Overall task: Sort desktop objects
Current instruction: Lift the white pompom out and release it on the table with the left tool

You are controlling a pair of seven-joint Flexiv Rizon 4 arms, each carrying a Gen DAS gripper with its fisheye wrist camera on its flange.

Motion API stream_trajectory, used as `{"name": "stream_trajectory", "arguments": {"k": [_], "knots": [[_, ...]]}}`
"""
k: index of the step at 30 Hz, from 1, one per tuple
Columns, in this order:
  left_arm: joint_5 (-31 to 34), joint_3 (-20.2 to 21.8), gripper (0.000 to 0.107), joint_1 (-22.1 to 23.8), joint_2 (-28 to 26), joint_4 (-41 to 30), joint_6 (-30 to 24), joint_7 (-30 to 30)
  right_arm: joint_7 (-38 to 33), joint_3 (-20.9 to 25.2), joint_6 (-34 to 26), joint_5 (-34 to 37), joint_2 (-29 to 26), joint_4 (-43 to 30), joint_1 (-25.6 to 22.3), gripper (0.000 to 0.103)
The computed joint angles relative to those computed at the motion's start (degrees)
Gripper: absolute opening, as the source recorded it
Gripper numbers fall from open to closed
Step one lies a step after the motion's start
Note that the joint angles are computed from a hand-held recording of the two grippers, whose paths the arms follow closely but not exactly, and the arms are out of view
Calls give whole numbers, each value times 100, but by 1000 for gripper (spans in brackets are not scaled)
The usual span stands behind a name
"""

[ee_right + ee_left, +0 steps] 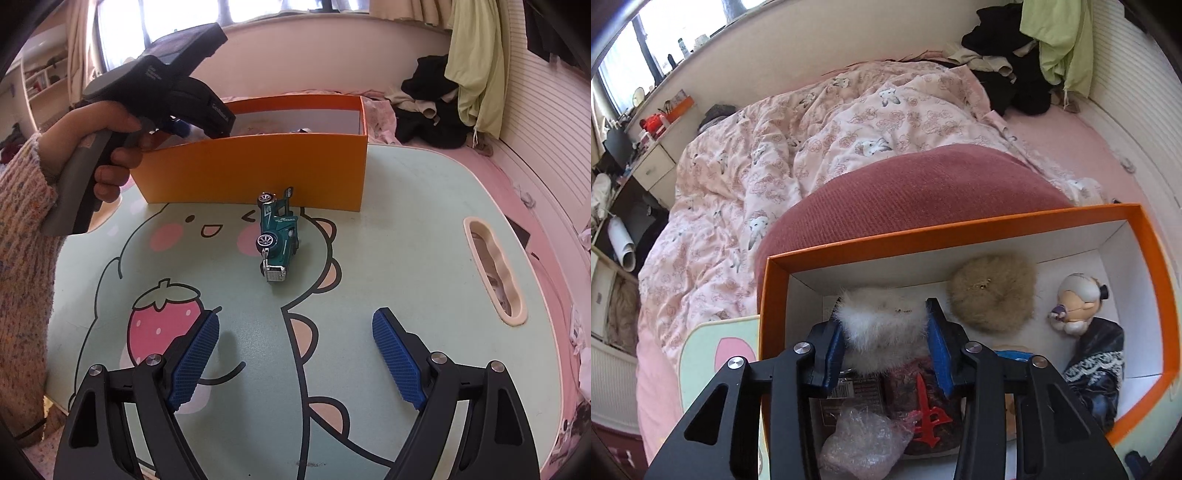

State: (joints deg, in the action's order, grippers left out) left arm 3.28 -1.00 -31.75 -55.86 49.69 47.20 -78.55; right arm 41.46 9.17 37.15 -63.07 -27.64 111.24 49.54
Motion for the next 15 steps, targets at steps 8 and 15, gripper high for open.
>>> {"name": "stream_trajectory", "arguments": {"k": [8,15], "knots": [[-1073,-1258,41,958,1387,2464,1915,1025,13,18,-14,9,22,28,3,85],[-2248,-2290,42,1860,2232,4784,2985,2243,63,38,-22,-1,44,64,9,85]]}}
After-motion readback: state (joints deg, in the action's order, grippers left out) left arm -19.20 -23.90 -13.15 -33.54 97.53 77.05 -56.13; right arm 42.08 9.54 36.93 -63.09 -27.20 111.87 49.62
